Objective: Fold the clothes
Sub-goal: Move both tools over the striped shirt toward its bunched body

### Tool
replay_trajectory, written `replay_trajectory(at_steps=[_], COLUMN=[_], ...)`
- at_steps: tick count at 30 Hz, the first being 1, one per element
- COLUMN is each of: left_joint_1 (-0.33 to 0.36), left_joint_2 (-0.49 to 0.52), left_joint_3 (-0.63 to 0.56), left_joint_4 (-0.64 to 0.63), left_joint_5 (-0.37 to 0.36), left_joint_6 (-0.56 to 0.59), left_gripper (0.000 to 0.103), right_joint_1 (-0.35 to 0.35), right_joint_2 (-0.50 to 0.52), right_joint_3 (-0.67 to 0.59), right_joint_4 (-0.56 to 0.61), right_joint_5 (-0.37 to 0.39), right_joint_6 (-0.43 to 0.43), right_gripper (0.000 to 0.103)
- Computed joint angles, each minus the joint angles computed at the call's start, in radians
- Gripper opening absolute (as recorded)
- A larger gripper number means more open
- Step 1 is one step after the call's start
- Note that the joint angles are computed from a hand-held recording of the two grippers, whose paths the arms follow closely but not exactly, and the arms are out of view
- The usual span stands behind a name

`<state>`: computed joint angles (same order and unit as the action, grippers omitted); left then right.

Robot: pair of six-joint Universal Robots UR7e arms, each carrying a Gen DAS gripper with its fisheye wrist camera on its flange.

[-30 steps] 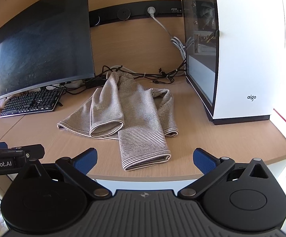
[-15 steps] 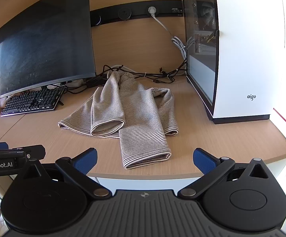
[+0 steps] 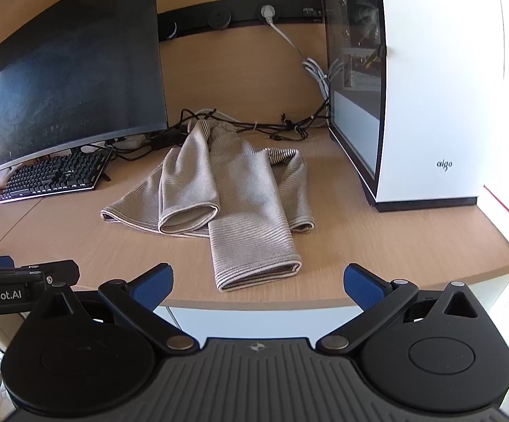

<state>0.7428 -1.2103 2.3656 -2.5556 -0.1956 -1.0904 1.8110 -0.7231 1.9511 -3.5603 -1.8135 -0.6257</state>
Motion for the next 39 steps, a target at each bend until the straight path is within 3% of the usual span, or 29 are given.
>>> replay_trajectory(at_steps=[3, 6, 11, 13, 15, 21, 27, 32, 35, 39], left_joint_1=[0.02, 0.052, 0.154, 0.208, 0.266, 0.439, 0.56, 0.626, 0.648, 0.649], left_joint_2=[0.005, 0.025, 0.092, 0.108, 0.101, 0.101, 0.195, 0.251, 0.269, 0.27], left_joint_3=[0.006, 0.015, -0.04, -0.094, -0.149, -0.362, -0.623, -0.747, -0.764, -0.721], left_joint_4=[-0.053, -0.194, -0.606, -0.747, -0.802, -0.726, -0.59, -0.459, -0.469, -0.545], left_joint_5=[-0.036, -0.079, -0.154, -0.217, -0.314, -0.575, -0.713, -0.799, -0.836, -0.837], left_joint_6=[0.038, 0.169, 0.598, 0.78, 0.901, 1.079, 1.178, 1.134, 1.142, 1.225], left_gripper=[0.103, 0.103, 0.103, 0.103, 0.103, 0.103, 0.103, 0.103, 0.103, 0.103], right_joint_1=[-0.006, -0.013, -0.002, 0.011, 0.026, 0.069, 0.101, 0.114, 0.111, 0.091], right_joint_2=[0.006, 0.021, 0.091, 0.124, 0.16, 0.255, 0.265, 0.257, 0.257, 0.28], right_joint_3=[-0.003, -0.017, -0.105, -0.15, -0.198, -0.354, -0.394, -0.407, -0.433, -0.518], right_joint_4=[0.01, 0.019, 0.051, 0.053, 0.047, 0.103, 0.146, 0.16, 0.171, 0.238], right_joint_5=[0.0, -0.001, -0.052, -0.085, -0.122, -0.24, -0.337, -0.421, -0.403, -0.3], right_joint_6=[0.028, 0.071, 0.153, 0.168, 0.178, 0.245, 0.308, 0.326, 0.306, 0.308], right_gripper=[0.103, 0.103, 0.103, 0.103, 0.103, 0.103, 0.103, 0.103, 0.103, 0.103])
